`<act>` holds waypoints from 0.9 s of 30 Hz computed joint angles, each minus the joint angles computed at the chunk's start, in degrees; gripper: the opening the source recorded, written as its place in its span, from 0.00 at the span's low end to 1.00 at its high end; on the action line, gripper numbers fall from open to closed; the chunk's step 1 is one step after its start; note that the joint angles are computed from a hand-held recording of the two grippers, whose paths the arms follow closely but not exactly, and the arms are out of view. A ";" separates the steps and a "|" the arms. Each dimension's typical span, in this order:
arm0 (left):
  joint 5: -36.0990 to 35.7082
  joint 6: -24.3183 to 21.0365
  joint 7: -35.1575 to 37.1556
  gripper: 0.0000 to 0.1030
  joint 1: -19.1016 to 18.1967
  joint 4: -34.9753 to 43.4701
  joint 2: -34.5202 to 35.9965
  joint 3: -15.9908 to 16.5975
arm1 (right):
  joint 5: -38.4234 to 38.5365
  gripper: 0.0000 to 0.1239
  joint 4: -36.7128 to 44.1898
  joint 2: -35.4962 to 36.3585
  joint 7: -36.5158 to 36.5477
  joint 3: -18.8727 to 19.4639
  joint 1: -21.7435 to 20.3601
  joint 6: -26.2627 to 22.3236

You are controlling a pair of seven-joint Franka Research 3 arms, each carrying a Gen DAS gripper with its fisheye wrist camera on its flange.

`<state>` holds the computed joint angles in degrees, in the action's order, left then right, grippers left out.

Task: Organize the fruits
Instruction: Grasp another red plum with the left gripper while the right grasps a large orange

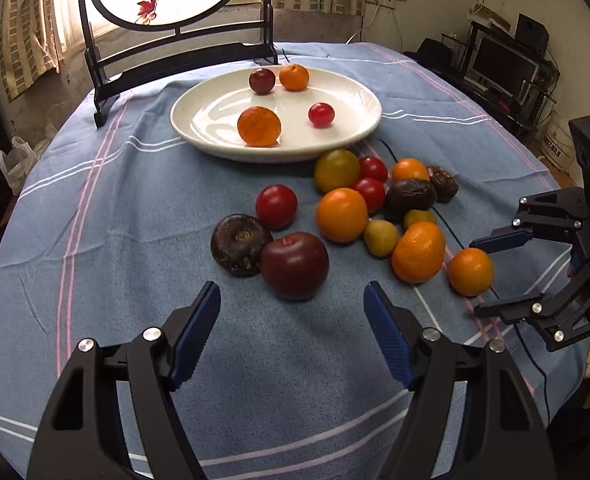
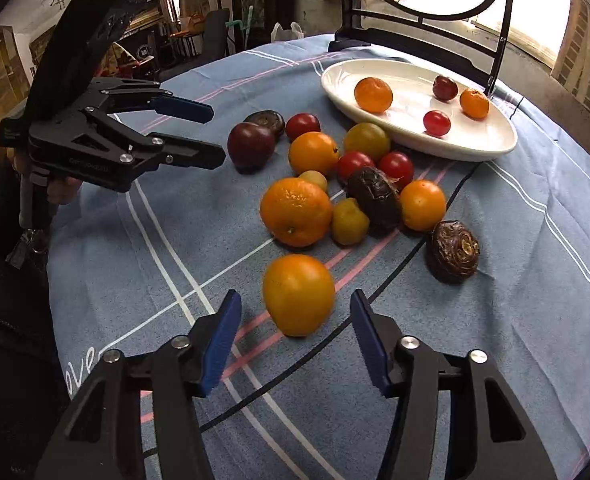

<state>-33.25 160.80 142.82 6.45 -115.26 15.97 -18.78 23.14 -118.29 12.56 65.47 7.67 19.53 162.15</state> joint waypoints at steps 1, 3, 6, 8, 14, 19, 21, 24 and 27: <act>0.78 -0.34 -1.16 0.70 -0.43 0.37 0.48 0.44 | -2.81 0.29 0.45 0.48 2.40 -1.25 1.06 -0.40; 1.90 -0.52 -3.17 0.70 -0.90 1.17 1.44 0.75 | -3.01 0.28 0.66 0.56 2.60 -1.06 0.80 -0.65; 4.10 -0.73 -6.30 0.69 -1.51 2.87 3.02 0.95 | -3.08 0.28 -0.74 -0.66 3.57 -1.03 0.63 1.01; 5.75 -1.88 -9.45 0.60 -1.78 4.44 4.08 1.10 | -2.27 0.28 -1.67 -1.34 3.37 -0.87 0.25 2.12; 11.31 -3.15 -18.68 0.39 -2.59 7.05 5.93 1.80 | -1.26 0.28 -1.98 -1.30 3.65 -0.77 -0.41 2.59; 10.34 -0.71 -15.45 0.38 0.34 4.17 3.87 -1.28 | 1.34 0.28 -2.39 -1.84 1.10 0.03 -1.41 3.54; 8.93 1.45 -13.45 0.38 0.98 2.61 2.45 -2.10 | 2.15 0.28 -2.67 -2.36 0.42 0.10 -1.55 4.09; 6.72 4.30 -10.93 0.38 1.62 1.79 1.08 -3.18 | 4.03 0.28 -2.57 -3.18 -0.84 0.26 -1.83 4.91; 6.52 7.06 -10.18 0.38 1.15 2.60 0.75 -3.32 | 3.62 0.28 -1.76 -3.66 -1.21 -0.07 -1.54 6.45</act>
<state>-26.73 167.87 132.64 7.61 -112.65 16.72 -22.10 26.76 -120.05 8.90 64.25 7.60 17.98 168.60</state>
